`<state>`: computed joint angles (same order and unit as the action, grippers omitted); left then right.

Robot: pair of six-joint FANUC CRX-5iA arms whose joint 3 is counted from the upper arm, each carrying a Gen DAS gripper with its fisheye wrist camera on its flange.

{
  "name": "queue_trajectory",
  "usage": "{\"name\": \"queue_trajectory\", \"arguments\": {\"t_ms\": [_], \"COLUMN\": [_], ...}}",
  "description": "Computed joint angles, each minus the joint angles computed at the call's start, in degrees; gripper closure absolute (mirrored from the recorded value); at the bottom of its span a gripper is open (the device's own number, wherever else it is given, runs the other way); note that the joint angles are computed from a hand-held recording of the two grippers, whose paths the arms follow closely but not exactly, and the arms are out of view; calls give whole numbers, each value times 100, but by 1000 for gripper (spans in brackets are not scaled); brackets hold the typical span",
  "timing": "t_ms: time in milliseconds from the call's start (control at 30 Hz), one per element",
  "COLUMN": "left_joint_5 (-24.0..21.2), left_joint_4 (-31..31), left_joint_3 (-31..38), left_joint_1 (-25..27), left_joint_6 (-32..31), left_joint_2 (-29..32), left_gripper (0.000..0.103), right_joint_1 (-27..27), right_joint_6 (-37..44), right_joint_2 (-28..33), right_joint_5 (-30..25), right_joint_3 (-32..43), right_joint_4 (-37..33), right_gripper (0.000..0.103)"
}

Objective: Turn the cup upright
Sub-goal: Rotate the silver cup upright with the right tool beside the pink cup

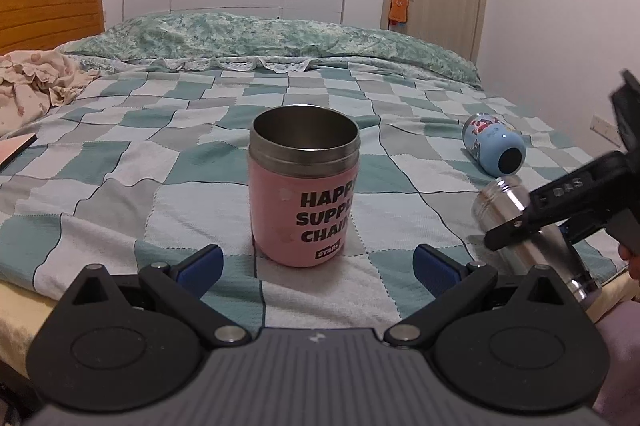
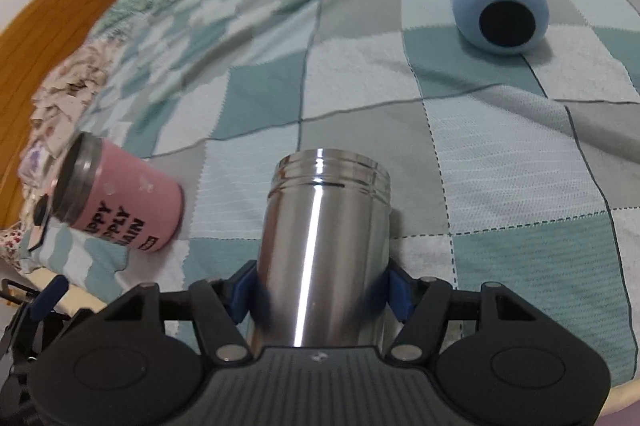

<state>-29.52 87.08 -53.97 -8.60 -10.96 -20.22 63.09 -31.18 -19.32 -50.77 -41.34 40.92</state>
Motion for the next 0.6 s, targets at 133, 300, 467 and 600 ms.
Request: {"name": "queue_trajectory", "arguments": {"t_ms": [133,300,467,600], "left_joint_5": [-102,-283,-104,278], "left_joint_4": [-39,31,399,982], "left_joint_3": [-67,-140,-197,-189], "left_joint_1": [125,258,64,-316], "left_joint_6": [0,102,-13,-253], "left_joint_2": [-85,-193,-330,-357], "left_gripper": [0,0,0,0], "right_joint_1": [446,727,639,138], "right_joint_6": [-761,-1348,-1016,-591], "right_joint_2": [-288,-704,-489,32], "right_joint_5": [-248,-296,-645,-696], "right_joint_3": [-483,-1013,-921,-669], "right_joint_4": [1056,2193,3057,3896], "right_gripper": [39,40,40,40]}}
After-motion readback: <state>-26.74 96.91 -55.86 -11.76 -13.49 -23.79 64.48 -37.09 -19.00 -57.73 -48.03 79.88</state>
